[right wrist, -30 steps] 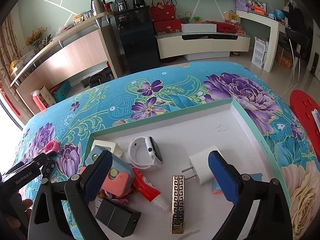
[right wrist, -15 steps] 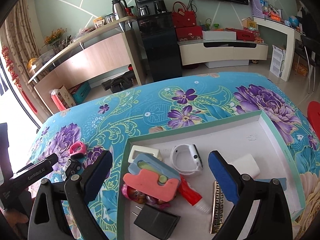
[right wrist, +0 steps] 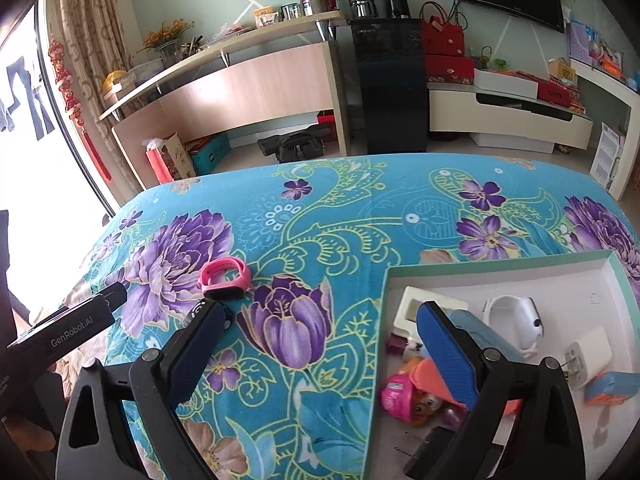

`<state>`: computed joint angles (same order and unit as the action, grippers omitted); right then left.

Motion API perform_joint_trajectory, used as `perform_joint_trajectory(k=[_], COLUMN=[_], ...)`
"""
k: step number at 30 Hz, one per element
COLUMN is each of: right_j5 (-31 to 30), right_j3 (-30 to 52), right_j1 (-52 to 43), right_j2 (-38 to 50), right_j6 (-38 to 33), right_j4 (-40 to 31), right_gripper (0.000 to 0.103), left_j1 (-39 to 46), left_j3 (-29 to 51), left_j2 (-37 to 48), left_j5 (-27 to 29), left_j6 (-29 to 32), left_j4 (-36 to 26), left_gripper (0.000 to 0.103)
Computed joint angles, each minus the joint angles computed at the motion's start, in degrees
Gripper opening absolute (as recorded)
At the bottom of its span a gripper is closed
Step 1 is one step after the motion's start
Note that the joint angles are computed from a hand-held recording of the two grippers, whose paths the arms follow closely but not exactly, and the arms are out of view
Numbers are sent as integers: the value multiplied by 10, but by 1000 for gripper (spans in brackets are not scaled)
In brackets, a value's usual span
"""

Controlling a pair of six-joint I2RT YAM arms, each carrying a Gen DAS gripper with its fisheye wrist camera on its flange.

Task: Organize rigid objects
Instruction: 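Move both grippers back to the black toy car and pink watch band, then grasp the black toy car with the left gripper while the right gripper grasps the pink watch band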

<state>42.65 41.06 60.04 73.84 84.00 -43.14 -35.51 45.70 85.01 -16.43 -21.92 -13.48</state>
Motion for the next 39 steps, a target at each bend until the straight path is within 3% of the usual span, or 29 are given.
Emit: perform_joint_trajectory(k=[5,10,19,39], right_j5=[-42,-71,-89,-58], right_j3=[8,18,18,3], right_j1=[-32,-52,-61,-51], right_j2=[48,81,90,36], right_j6=[-56,-79,-76,-44], right_j4=[78,107,95,43], right_gripper=[97,97,97,97], left_j1=[23,27,0,-52], left_j3=[-4,3,23,39], left_j2=[10,31,76,105], left_j5=[28,49,65,102], left_j6=[14,26,45,81], left_j4=[-2,-3,-9,13], left_gripper=[103,103,103,103])
